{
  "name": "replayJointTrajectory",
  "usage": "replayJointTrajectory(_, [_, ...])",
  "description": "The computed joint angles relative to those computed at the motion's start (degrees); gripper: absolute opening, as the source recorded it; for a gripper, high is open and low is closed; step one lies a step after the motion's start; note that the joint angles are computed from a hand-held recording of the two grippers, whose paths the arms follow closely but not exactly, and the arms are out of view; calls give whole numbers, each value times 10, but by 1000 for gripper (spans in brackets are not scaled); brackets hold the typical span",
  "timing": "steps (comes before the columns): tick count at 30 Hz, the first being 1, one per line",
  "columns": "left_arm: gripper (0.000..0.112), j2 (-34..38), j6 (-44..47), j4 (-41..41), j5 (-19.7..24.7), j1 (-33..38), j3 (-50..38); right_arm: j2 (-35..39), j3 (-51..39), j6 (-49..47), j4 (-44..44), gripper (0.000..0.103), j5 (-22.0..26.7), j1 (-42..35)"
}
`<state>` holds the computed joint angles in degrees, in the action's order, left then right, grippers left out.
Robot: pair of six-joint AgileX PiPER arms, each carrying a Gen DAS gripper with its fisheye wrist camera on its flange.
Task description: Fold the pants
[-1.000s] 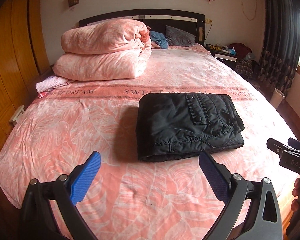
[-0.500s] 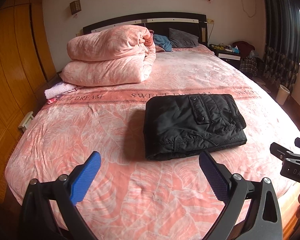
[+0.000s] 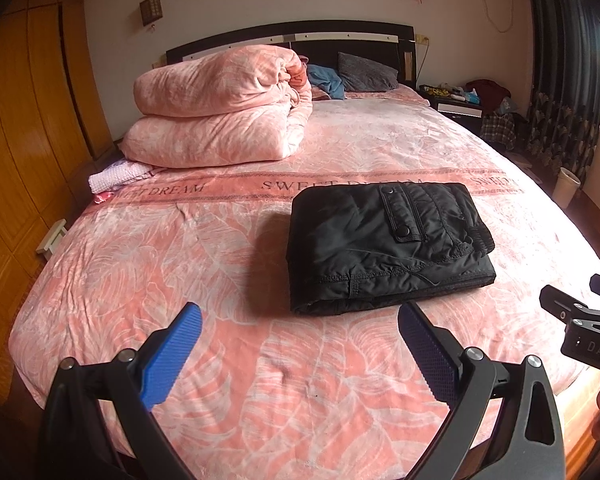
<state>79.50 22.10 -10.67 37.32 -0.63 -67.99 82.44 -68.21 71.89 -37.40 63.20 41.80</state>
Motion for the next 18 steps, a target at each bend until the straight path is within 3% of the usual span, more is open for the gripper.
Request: replayJointTrajectory(18, [99,10,4,-1,-7,0,6,6,-5,-3,-2,100,0,1])
